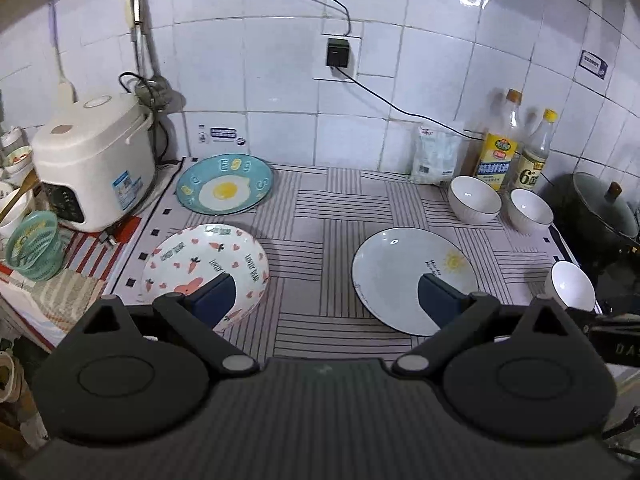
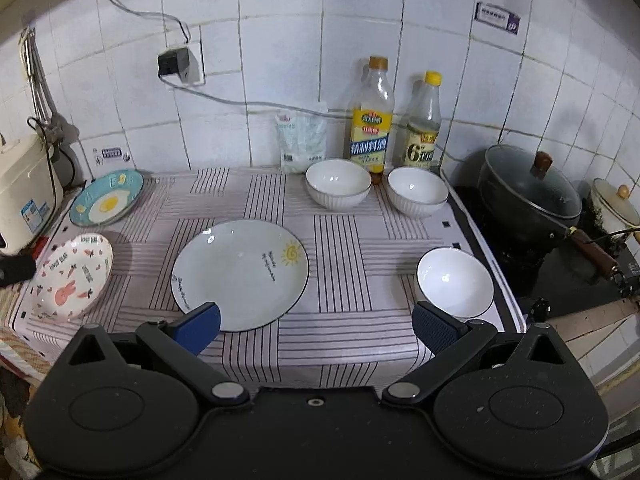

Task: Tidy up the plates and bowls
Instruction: 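Move both grippers to the sun-print plate rim and close on it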

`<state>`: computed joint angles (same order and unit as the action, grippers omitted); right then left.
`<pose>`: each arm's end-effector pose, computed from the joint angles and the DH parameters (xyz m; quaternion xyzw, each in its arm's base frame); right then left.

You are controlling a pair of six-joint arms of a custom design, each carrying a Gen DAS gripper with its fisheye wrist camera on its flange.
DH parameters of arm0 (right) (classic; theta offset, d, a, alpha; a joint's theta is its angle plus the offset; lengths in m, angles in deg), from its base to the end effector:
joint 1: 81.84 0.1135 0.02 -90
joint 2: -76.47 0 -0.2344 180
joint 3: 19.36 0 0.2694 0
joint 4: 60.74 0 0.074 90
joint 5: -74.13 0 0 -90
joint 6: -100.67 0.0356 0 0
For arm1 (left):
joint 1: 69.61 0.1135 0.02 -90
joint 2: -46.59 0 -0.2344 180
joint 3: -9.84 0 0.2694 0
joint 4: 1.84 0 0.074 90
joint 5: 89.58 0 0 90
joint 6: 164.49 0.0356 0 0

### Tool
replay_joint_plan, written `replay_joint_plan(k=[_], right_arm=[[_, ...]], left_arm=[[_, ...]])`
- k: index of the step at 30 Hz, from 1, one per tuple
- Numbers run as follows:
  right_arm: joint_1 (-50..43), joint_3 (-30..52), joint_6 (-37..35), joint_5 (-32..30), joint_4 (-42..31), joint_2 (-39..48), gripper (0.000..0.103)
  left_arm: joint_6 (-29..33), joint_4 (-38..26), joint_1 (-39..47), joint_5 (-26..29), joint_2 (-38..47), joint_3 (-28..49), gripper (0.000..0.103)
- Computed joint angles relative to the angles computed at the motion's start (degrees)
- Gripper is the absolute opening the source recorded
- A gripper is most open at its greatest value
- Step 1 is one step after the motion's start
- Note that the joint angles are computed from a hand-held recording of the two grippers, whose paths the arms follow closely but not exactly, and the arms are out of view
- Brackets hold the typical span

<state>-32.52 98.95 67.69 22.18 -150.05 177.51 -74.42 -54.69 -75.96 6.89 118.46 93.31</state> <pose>0.2471 0.2539 0.3265 0.1135 0.9283 -0.0749 0.3462 0.2909 -0.0364 0.3183 0.0742 0.9067 -0.0739 0.4086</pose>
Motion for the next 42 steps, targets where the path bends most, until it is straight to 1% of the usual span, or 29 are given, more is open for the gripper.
replay_joint_plan(k=[4,7,9,11,13,14,15,16,18,19,20,23,24,25,27,29,31,32,33,34,35,36,37,38,39,40,41,42], right_arm=[[-1.66,-0.84,-2.82,-1.61,2.52,-0.05,0.103],[-3.40,-4.32,-8.10,-1.86,8.75,-2.15,0.103],[-4.53,-9.58,-13.59,-0.95,16.32,-5.01,0.103],[-6.04,-17.47,-20.41,-1.03,26.78,-9.15,0.103],[-8.12,-26.38,-27.47,-3.17,38.80,-13.53,0.103],[-9.42,-29.62,-30.12,-4.80,43.62,-14.65,0.103],[-11.06,-31.36,-31.55,-7.09,46.76,-14.65,0.103],[-12.86,-31.48,-32.14,-9.92,47.95,-13.70,0.103],[-16.90,-30.14,-32.40,-16.17,47.92,-10.20,0.103],[-18.37,-30.53,-32.72,-18.41,49.06,-9.08,0.101],[-20.02,-30.78,-33.00,-20.74,50.38,-7.45,0.096],[-22.81,-30.94,-33.27,-25.02,52.16,-2.98,0.084],[-23.39,-31.22,-33.64,-26.25,52.82,-1.79,0.083],[-23.64,-31.98,-33.62,-27.42,53.58,-1.17,0.081],[-24.90,-33.20,-34.48,-31.74,55.98,0.51,0.081],[-25.37,-32.89,-36.01,-34.16,56.82,3.24,0.081],[-25.90,-32.34,-36.57,-35.54,57.43,5.56,0.081],[-26.45,-32.39,-36.21,-36.74,58.14,6.31,0.080],[-27.02,-32.34,-35.45,-37.86,58.61,6.97,0.079],[-27.52,-32.20,-34.62,-38.89,58.79,7.43,0.076],[-28.13,-31.97,-34.46,-39.83,58.86,7.87,0.069],[-28.68,-31.81,-34.65,-40.64,59.05,8.24,0.066],[-29.16,-31.59,-34.94,-41.13,59.13,8.59,0.058],[-29.67,-31.29,-34.95,-41.63,59.12,8.89,0.052],[-30.46,-30.91,-34.98,-42.48,59.31,9.44,0.049],[-31.17,-30.89,-34.80,-43.65,59.75,9.58,0.041],[-31.93,-30.80,-34.74,-44.90,60.08,9.81,0.029],[-32.53,-30.47,-34.76,-45.95,60.30,10.30,0.023]], left_arm=[[0.28,0.95,-0.99,0.08,4.13,2.77,0.099],[-0.07,3.33,-1.55,1.44,7.08,3.60,0.099],[0.55,4.61,-2.45,1.86,10.44,4.93,0.098],[0.95,5.77,-3.47,1.90,13.34,6.01,0.097],[1.31,7.13,-4.37,1.90,16.19,6.74,0.096],[1.46,7.59,-4.85,1.86,18.32,7.57,0.096],[1.57,7.86,-5.10,2.25,20.39,8.46,0.096],[1.63,8.16,-5.24,2.65,22.35,9.21,0.096],[1.11,8.65,-5.47,3.03,26.39,10.70,0.096],[0.65,8.34,-5.53,3.27,29.17,12.10,0.096],[-0.04,7.92,-5.63,3.11,31.27,13.27,0.096],[-1.89,7.03,-5.84,2.00,37.00,16.44,0.096],[-2.52,7.10,-6.00,1.16,38.21,17.09,0.096],[-3.07,7.02,-5.98,0.79,39.46,17.83,0.096],[-4.29,7.58,-5.68,1.08,41.84,18.79,0.096],[-5.45,6.00,-5.39,1.68,44.57,21.12,0.096],[-5.95,5.75,-5.49,1.95,47.00,22.85,0.091],[-5.90,5.12,-5.82,1.23,48.36,24.15,0.086],[-5.81,4.49,-6.07,0.62,49.40,25.20,0.078],[-5.64,3.90,-6.26,0.45,50.66,26.55,0.075],[-5.70,3.45,-6.40,0.37,51.61,27.61,0.072],[-5.87,2.72,-6.48,0.21,52.74,29.06,0.068],[-5.87,2.11,-6.49,0.23,53.86,30.48,0.066],[-5.71,1.72,-6.46,0.50,54.42,31.27,0.063],[-5.40,1.30,-6.45,0.69,55.06,32.19,0.057],[-5.15,0.68,-6.46,0.81,55.75,33.21,0.054],[-5.20,0.04,-6.42,0.93,56.62,34.42,0.048],[-5.38,-0.66,-6.32,1.14,57.20,35.24,0.038]])
